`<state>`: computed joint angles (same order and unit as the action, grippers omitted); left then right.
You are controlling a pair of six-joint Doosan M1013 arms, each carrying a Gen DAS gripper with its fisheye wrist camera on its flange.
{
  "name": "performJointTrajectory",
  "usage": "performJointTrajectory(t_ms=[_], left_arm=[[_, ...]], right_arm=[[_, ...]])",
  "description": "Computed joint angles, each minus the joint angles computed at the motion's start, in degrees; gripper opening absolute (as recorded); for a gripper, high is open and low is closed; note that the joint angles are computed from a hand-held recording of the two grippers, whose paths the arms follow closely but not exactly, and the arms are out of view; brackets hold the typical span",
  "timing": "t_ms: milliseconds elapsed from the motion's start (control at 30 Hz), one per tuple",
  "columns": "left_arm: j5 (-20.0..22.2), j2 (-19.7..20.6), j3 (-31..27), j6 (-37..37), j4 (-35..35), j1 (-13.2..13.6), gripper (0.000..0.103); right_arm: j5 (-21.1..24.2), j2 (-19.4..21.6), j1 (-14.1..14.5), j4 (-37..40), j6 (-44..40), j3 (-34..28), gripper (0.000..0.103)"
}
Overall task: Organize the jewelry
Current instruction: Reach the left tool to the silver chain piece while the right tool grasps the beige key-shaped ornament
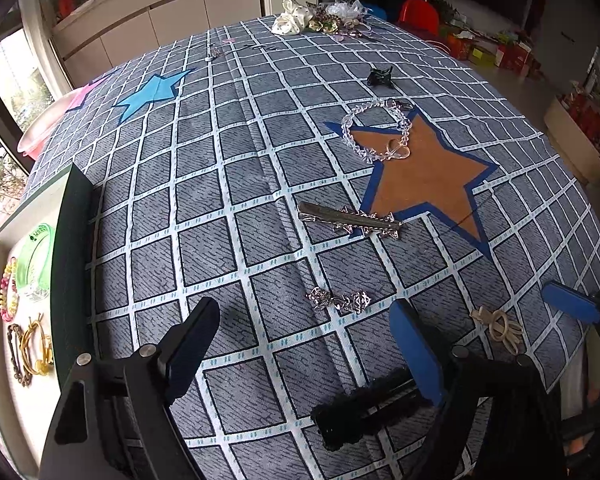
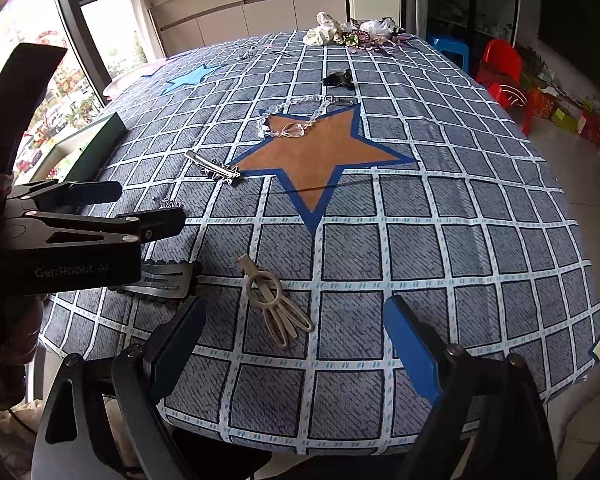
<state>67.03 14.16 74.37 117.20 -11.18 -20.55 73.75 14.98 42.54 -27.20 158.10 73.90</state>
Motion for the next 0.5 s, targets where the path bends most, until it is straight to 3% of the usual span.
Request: performJointTrajectory(t_ms=[267,500], left_arm=[[0.6,0.2,-0.2,1.5,-2.0,-0.1,0.083],[0.7,-0.2,0.1,3.7,-3.4,-0.1,0.06]], right_arm=[[3.4,1.9,0.4,-2.6,-3.8,-2.1,0.077],[2.7,2.2,0.5,-2.6,-5.6,-2.5,0.062]])
